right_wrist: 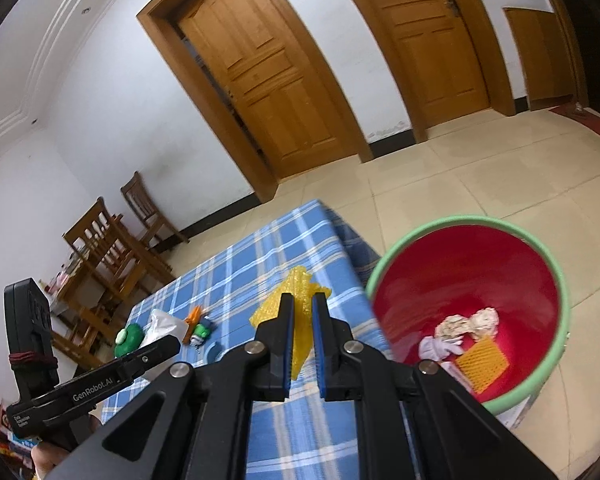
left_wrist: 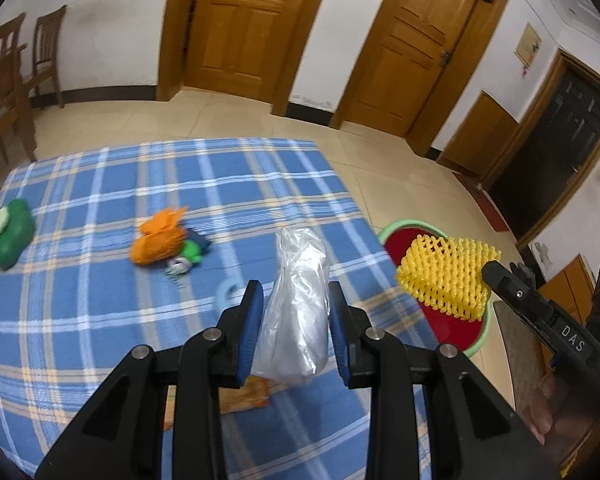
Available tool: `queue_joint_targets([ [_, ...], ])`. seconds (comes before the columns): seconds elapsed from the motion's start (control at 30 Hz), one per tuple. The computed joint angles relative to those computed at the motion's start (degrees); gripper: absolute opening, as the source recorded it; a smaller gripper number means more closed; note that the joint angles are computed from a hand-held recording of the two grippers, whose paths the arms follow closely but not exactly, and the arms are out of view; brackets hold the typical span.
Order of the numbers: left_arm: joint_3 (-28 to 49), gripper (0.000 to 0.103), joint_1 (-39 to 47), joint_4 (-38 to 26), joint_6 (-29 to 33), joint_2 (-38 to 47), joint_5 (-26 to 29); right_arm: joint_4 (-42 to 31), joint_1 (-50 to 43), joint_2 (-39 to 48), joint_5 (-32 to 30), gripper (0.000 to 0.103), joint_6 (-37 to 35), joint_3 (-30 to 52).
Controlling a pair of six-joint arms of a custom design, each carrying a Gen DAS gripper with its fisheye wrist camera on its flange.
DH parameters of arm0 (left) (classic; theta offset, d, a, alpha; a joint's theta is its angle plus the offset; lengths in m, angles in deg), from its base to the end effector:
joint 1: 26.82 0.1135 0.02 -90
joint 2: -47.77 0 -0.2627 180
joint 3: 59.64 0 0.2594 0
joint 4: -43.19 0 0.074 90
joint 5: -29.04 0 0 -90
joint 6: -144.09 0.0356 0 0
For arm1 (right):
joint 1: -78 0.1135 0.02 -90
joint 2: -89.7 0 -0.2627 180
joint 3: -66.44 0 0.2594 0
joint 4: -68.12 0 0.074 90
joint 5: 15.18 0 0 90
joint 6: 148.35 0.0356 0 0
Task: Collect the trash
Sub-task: 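Carry the plastic bag in the left tool while the right tool carries the foam net over the bucket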
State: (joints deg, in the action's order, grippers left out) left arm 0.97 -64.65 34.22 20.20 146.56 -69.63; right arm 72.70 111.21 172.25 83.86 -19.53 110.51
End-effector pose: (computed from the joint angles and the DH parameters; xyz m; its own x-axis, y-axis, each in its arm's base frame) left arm 0.2705 -0.2033 0.1327 -0.7736 -0.0972 -0.6262 0.1132 0.9511 -0.2875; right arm 0.2370 0.1485 0.1517 -0.6343 0.3247 -0.7016 -0.0439 0.8909 0.4520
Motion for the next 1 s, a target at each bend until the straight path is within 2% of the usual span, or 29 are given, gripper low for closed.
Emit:
queue_joint_targets([
  [0.53, 17.8, 0.032, -5.9, -7.1, 3.7, 12.7, -0.3, -0.4, -9.4, -7.8, -0.6, 0.011, 0.7, -8.1],
  [1.0, 35.2, 0.032, -8.8, -14.3, 6.3, 26.5, 0.8, 3.1, -18.9, -5.6, -5.4, 0.011, -0.1, -11.8],
])
